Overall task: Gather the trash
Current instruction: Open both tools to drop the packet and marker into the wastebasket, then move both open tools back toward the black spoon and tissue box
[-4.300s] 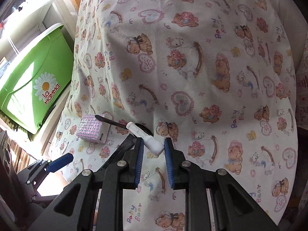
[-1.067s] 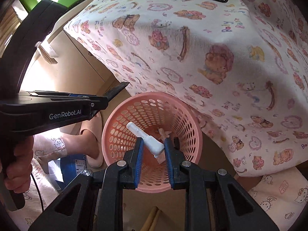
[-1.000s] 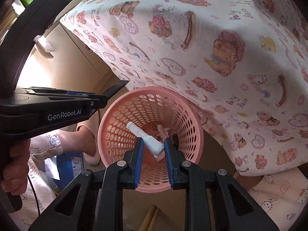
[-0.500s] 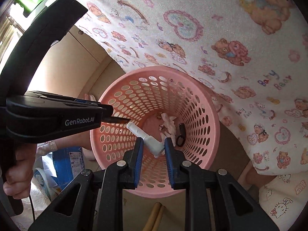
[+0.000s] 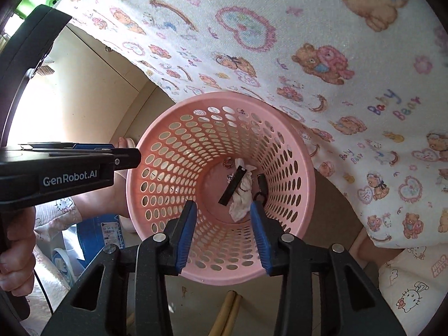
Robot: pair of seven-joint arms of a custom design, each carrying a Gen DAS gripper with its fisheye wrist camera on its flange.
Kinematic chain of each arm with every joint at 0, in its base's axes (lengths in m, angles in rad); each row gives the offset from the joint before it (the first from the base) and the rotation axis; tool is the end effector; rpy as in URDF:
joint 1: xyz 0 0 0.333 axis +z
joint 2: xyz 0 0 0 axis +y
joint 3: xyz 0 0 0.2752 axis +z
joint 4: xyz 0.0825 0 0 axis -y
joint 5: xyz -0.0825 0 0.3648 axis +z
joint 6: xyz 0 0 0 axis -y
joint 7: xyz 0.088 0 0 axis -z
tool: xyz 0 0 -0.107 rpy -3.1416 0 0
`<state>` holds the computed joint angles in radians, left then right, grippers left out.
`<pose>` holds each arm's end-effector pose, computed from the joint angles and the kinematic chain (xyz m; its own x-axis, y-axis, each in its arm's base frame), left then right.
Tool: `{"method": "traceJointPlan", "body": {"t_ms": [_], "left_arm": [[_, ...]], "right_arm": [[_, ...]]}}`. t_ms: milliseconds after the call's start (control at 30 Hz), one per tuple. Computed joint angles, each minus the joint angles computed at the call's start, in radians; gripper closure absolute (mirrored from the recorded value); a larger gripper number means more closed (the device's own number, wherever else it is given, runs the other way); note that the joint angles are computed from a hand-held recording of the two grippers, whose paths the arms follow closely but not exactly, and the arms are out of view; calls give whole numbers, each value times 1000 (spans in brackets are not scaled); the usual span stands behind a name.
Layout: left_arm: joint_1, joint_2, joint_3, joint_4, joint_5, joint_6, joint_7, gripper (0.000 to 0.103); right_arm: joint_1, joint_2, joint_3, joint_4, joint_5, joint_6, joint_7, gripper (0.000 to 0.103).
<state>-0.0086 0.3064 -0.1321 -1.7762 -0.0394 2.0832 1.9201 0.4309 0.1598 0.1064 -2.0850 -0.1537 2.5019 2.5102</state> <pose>0.6025 -0.0826 0.3584 -0.4478 -0.8915 0.0689 -0.8941 0.4470 -0.0272 0.4931 0.2938 0.3477 -0.2712 -0.9522 -0.1408 -0.9263 0.2979 -0.2306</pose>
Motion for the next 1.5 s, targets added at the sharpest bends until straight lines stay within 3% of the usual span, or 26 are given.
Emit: {"method": "traceJointPlan", "body": {"t_ms": [167, 267, 467, 633, 800, 933, 1033, 1233, 1367, 1500], "left_arm": [[19, -108, -4, -75, -53, 116, 62, 65], [31, -158, -1, -89, -110, 171, 103, 64], [44, -194, 7, -23, -226, 168, 152, 60], [43, -187, 4, 59, -270, 175, 194, 57], [37, -156, 0, 138, -260, 246, 242, 51], [34, -83, -1, 273, -229, 229, 195, 42], [48, -54, -14, 352, -255, 189, 189, 35], [33, -24, -26, 406, -235, 259, 189, 26], [21, 63, -35, 526, -208, 214, 124, 24], [6, 103, -44, 549, -178, 251, 116, 17]], "right_arm": [[14, -65, -11, -13, -124, -4, 106, 44], [14, -121, -5, -21, -246, -26, 190, 41], [-10, -248, 38, -37, -445, -73, 303, 40], [-63, -293, 57, 9, -536, -93, 258, 35], [-112, -290, 37, 91, -546, -106, 201, 35], [-147, -282, 21, 157, -564, -84, 139, 34], [-165, -260, 25, 212, -627, -130, 138, 29], [-188, -247, 5, 209, -643, -95, 159, 29], [-203, -256, -15, 170, -640, -54, 191, 29], [-230, -271, -26, 132, -625, -9, 193, 29]]}}
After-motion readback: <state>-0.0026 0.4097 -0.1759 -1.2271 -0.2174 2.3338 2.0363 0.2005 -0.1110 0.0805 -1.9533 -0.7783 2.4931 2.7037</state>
